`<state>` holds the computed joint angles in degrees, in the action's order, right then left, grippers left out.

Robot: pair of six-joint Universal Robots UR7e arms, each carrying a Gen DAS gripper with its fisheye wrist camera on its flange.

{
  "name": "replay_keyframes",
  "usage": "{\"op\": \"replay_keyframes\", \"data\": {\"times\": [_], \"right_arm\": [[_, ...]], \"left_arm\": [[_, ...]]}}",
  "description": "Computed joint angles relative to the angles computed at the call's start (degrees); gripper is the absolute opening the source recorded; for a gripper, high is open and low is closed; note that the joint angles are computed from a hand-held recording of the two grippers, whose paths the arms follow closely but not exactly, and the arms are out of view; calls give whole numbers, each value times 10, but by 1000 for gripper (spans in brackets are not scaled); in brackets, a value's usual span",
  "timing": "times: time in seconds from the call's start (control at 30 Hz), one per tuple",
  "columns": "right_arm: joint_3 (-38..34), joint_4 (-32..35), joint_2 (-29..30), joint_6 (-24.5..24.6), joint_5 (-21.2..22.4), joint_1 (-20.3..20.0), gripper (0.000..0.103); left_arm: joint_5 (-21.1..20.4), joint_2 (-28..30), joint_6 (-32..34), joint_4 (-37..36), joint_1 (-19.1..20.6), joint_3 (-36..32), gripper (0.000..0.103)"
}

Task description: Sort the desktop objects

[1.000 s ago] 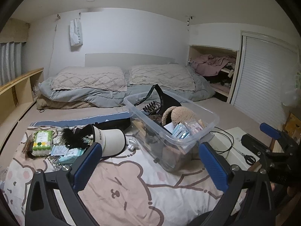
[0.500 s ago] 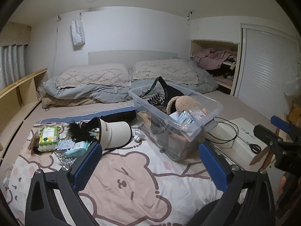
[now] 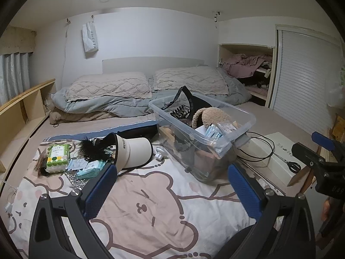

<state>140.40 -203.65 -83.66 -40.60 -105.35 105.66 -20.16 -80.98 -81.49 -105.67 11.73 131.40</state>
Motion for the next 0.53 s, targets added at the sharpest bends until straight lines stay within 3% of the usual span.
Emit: {"op": "replay_keyframes", "data": {"times": [0.53], "right_arm": [[1,5,-4,-1,0,-2,103]], "left_arm": [[-1,1,-4,-2,0,0,103]]}}
